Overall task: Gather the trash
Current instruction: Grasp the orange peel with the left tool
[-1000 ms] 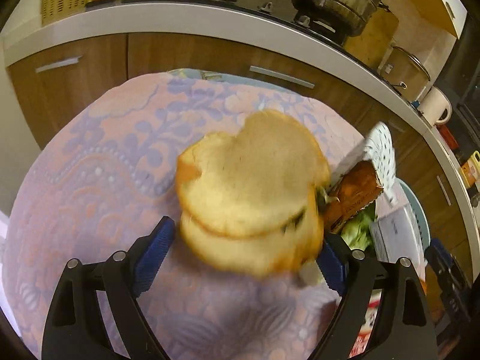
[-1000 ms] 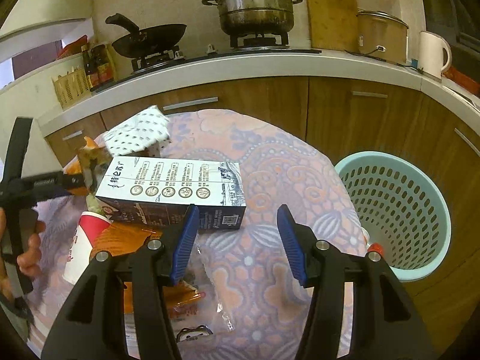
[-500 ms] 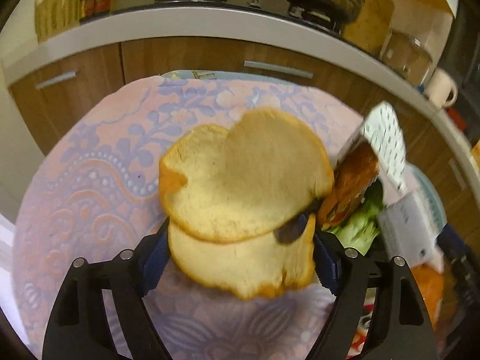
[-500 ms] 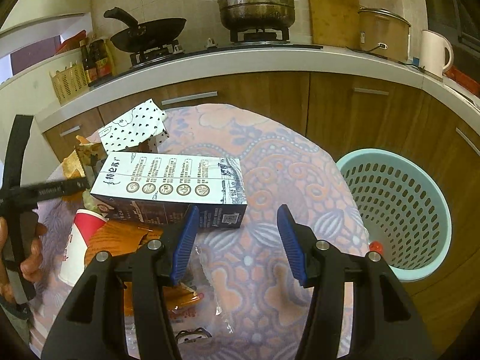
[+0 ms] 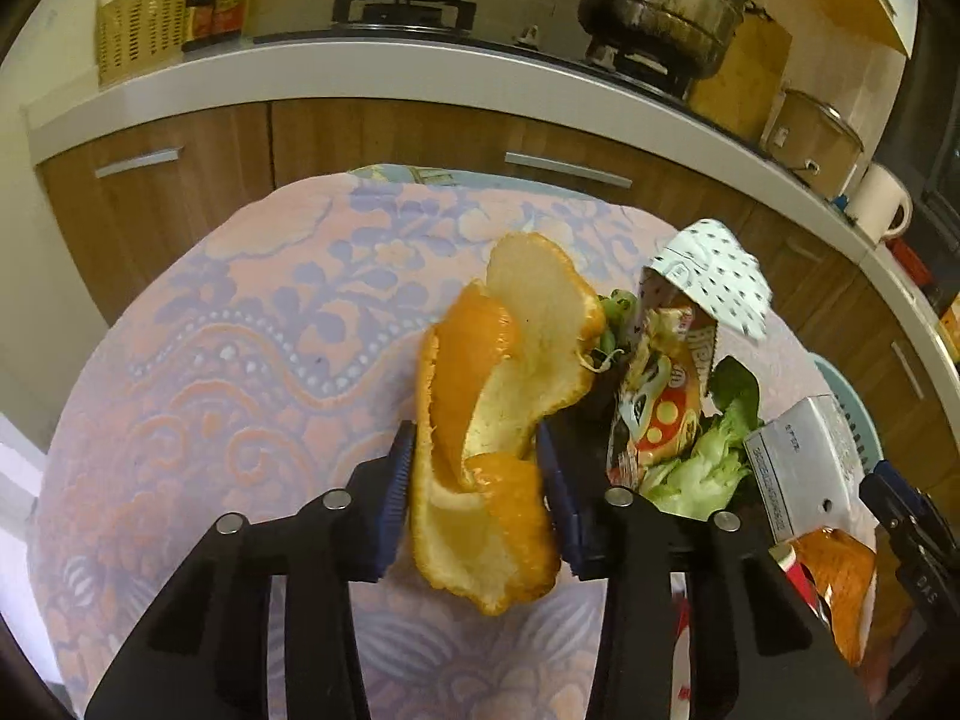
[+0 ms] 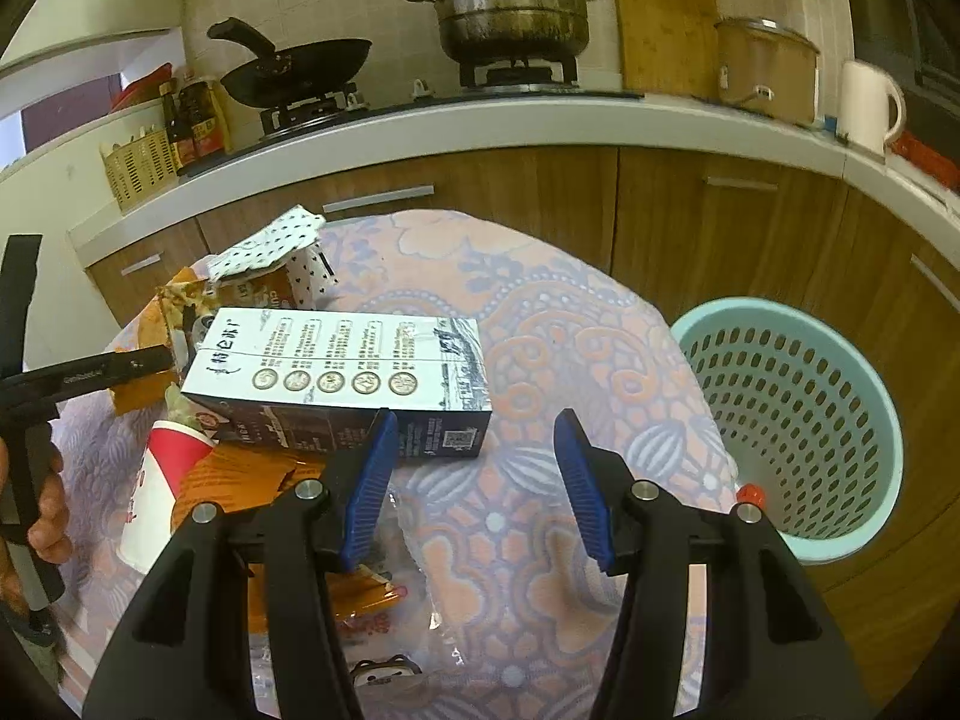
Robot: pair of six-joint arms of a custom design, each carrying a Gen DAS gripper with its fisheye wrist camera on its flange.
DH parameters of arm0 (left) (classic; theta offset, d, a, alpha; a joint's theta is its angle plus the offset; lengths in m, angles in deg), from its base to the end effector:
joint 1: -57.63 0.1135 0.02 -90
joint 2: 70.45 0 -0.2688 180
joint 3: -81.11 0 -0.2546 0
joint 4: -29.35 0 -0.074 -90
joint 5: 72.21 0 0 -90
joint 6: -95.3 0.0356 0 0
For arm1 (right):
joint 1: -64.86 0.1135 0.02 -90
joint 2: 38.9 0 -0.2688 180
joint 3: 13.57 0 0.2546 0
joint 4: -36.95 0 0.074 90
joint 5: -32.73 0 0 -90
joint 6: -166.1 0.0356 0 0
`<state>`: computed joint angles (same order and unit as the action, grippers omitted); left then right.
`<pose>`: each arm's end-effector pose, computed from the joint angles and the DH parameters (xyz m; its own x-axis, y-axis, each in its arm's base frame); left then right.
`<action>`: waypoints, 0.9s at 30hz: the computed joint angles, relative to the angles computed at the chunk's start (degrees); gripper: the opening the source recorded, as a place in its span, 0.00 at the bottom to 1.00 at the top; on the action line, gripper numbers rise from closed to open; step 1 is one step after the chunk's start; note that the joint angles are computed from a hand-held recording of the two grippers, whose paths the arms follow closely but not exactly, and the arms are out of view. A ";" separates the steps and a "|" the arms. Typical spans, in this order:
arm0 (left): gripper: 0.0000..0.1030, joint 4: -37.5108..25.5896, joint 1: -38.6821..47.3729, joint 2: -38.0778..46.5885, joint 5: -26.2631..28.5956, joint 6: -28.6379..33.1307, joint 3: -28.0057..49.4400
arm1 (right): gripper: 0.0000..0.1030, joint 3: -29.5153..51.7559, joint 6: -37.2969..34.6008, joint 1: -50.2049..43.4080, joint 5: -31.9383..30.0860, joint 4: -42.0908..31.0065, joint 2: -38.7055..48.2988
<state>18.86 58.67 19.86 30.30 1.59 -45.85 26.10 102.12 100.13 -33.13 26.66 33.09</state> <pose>0.2973 -0.0023 0.1476 -0.7469 -0.0767 -0.6605 0.0797 0.9758 -0.2035 0.1965 0.1212 0.1609 -0.6201 0.0518 -0.7828 -0.0102 0.9972 0.0741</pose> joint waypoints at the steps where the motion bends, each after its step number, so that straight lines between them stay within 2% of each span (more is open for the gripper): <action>1: 0.33 0.58 0.63 -0.53 0.95 -0.07 -0.80 | 0.49 0.17 -0.17 0.84 1.06 -0.11 0.18; 6: 0.29 2.59 4.36 -3.61 5.41 -1.11 -4.65 | 0.49 0.42 -1.26 3.49 3.67 -0.64 -0.45; 10: 0.29 6.91 7.60 -6.95 10.28 -2.37 -9.31 | 0.49 0.61 -1.38 4.69 2.45 -1.73 -2.61; 15: 0.29 11.93 9.27 -6.53 11.90 -4.04 -12.36 | 0.49 2.83 -2.91 5.34 3.09 -4.05 -2.92; 19: 0.29 14.44 10.70 -6.84 14.06 -4.56 -13.45 | 0.49 1.67 -2.84 3.81 -2.28 -6.19 -6.47; 23: 0.29 15.01 10.64 -7.11 14.21 -4.46 -13.89 | 0.49 -1.25 -0.18 4.93 -11.29 -6.89 -10.11; 27: 0.29 15.33 10.59 -7.45 14.62 -4.08 -14.36 | 0.53 0.10 2.71 7.34 -11.74 -5.51 -3.90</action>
